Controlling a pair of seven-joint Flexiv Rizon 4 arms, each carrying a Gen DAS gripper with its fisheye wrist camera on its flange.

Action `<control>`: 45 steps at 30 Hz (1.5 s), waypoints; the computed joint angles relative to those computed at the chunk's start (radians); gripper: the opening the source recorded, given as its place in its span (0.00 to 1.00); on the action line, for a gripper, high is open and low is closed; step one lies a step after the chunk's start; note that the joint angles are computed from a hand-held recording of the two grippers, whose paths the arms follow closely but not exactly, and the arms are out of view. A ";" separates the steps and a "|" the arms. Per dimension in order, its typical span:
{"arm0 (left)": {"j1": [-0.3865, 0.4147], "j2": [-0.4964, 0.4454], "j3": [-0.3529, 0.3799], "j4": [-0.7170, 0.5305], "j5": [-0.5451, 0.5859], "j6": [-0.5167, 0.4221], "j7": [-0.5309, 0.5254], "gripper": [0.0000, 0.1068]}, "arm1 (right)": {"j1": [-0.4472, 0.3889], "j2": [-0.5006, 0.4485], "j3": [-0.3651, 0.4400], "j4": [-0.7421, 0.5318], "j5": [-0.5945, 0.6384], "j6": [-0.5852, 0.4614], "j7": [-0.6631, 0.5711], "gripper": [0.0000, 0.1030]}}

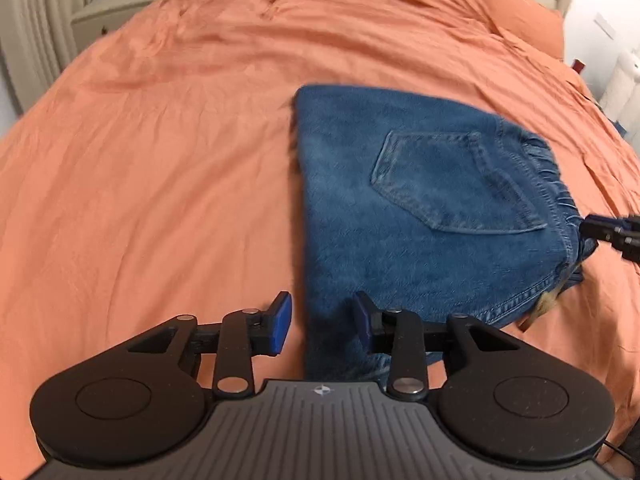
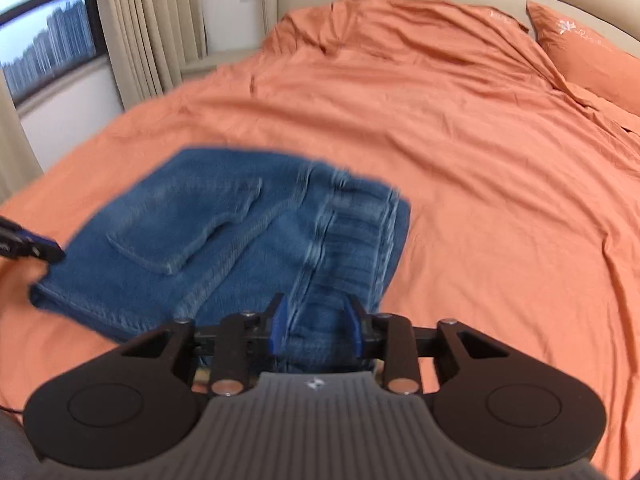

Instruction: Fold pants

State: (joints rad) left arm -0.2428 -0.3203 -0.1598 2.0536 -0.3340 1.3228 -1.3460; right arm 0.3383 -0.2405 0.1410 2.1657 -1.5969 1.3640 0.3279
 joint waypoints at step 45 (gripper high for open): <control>-0.164 0.474 -0.184 -0.098 1.411 -0.488 -1.471 0.90 | 0.356 0.332 0.327 0.071 0.267 -0.798 0.140 0.79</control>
